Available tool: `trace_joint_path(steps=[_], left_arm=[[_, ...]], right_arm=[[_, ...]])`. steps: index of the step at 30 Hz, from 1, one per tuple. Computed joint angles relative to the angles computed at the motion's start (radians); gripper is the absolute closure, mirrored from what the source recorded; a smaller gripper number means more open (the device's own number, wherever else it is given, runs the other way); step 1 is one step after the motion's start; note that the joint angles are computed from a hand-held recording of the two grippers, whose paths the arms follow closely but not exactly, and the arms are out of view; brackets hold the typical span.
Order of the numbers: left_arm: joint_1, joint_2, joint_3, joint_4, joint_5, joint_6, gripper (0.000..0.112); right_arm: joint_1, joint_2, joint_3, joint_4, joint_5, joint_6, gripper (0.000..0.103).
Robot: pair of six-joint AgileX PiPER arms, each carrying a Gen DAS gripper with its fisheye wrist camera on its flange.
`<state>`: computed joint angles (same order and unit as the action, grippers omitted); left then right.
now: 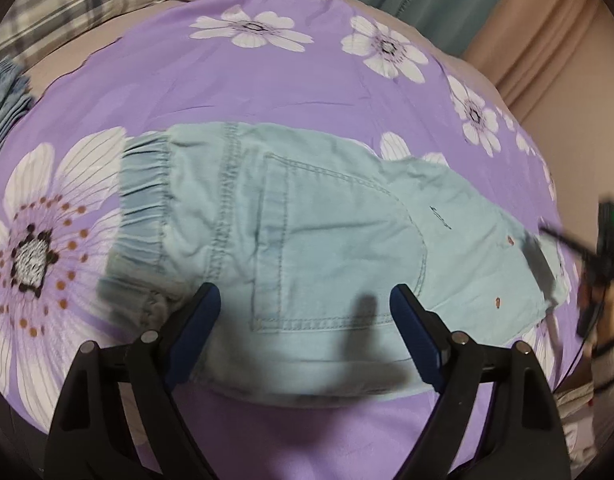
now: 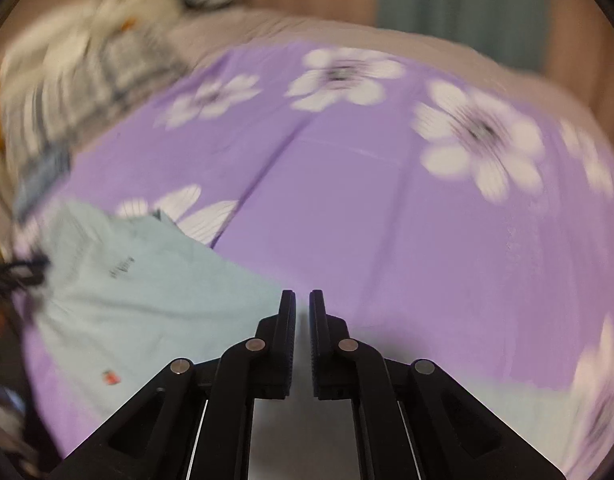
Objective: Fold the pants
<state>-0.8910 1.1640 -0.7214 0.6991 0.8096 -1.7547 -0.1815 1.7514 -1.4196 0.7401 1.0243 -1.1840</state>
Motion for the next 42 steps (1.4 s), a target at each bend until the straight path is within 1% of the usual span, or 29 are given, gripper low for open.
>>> trace_joint_path(steps=[1,2,3,6,7,8,9,10,12,13,17,18,19,21,22,23,26,27,29,30,32,34,35,36,37,38,40,41,42], left_arm=[[-0.012,0.002,-0.002,0.003,0.02,-0.012,0.035],[-0.033,0.009,-0.007,0.007,0.059,-0.021,0.038],[-0.048,0.016,-0.011,0.01,0.08,-0.026,0.04],[-0.082,0.021,-0.007,0.021,0.108,-0.033,0.04],[-0.093,0.02,-0.005,0.025,0.119,-0.039,0.04],[-0.108,0.022,-0.006,0.027,0.139,-0.044,0.04],[-0.112,0.022,-0.002,0.029,0.141,-0.046,0.04],[-0.124,0.022,0.001,0.034,0.148,-0.058,0.04],[-0.151,0.028,-0.008,0.034,0.181,-0.081,0.04],[-0.166,0.036,-0.023,0.027,0.208,-0.084,0.04],[-0.222,0.082,-0.097,0.012,0.304,-0.078,0.029],[-0.244,0.092,-0.117,0.022,0.325,-0.08,0.029],[-0.251,0.097,-0.127,0.03,0.321,-0.079,0.029],[-0.265,0.11,-0.152,0.05,0.299,-0.071,0.029],[-0.265,0.122,-0.168,0.059,0.286,-0.061,0.029],[-0.261,0.135,-0.183,0.066,0.268,-0.05,0.029],[-0.225,0.176,-0.223,0.08,0.145,-0.016,0.028],[-0.202,0.194,-0.235,0.077,0.079,0.0,0.028],[-0.16,0.249,-0.273,0.06,-0.034,0.038,0.028],[-0.156,0.276,-0.297,0.055,-0.058,0.046,0.028],[-0.133,0.327,-0.339,0.046,-0.137,0.066,0.028],[-0.102,0.364,-0.359,0.014,-0.239,0.085,0.028],[-0.089,0.38,-0.363,-0.009,-0.279,0.1,0.028],[-0.08,0.405,-0.373,-0.05,-0.296,0.13,0.028],[-0.075,0.428,-0.387,-0.096,-0.289,0.166,0.028],[-0.069,0.446,-0.394,-0.142,-0.284,0.204,0.029],[-0.075,0.454,-0.381,-0.14,-0.293,0.203,0.029],[-0.086,0.446,-0.379,-0.127,-0.284,0.2,0.029],[-0.087,0.438,-0.375,-0.137,-0.282,0.212,0.029]], right_arm=[[-0.065,-0.002,0.023,0.016,0.037,-0.003,0.091],[-0.095,-0.007,0.049,0.01,0.043,-0.011,0.09],[-0.115,-0.019,0.092,-0.01,0.013,-0.025,0.09],[-0.161,-0.031,0.218,-0.143,-0.165,-0.036,0.09],[-0.188,-0.027,0.228,-0.128,-0.176,-0.061,0.092],[-0.234,-0.014,0.215,-0.083,-0.155,-0.089,0.092],[-0.253,-0.004,0.204,-0.077,-0.173,-0.076,0.092],[-0.263,0.009,0.18,-0.101,-0.215,-0.026,0.092],[-0.28,0.058,0.105,-0.129,-0.208,0.039,0.092],[-0.286,0.088,0.053,-0.165,-0.213,0.109,0.092],[-0.306,0.125,-0.048,-0.296,-0.275,0.353,0.092],[-0.323,0.123,-0.059,-0.291,-0.276,0.381,0.089],[-0.355,0.114,-0.06,-0.245,-0.266,0.382,0.086],[-0.44,0.096,-0.054,-0.097,-0.187,0.335,0.068],[-0.484,0.096,-0.053,-0.037,-0.133,0.321,0.065],[-0.527,0.098,-0.045,0.017,-0.076,0.308,0.063],[-0.628,0.104,0.013,0.113,0.067,0.293,0.063],[-0.661,0.115,0.036,0.146,0.118,0.284,0.062],[-0.688,0.129,0.08,0.166,0.165,0.283,0.062],[-0.689,0.134,0.1,0.166,0.17,0.285,0.061],[-0.674,0.126,0.135,0.164,0.141,0.295,0.06],[-0.669,0.117,0.175,0.223,0.115,0.285,0.052],[-0.674,0.122,0.172,0.249,0.126,0.297,0.045],[-0.667,0.133,0.167,0.277,0.128,0.309,0.043],[-0.658,0.136,0.167,0.299,0.118,0.316,0.043],[-0.641,0.133,0.168,0.307,0.088,0.321,0.043],[-0.6,0.114,0.195,0.339,-0.021,0.296,0.048],[-0.587,0.111,0.205,0.36,-0.058,0.293,0.058],[-0.583,0.112,0.212,0.377,-0.08,0.298,0.072]])
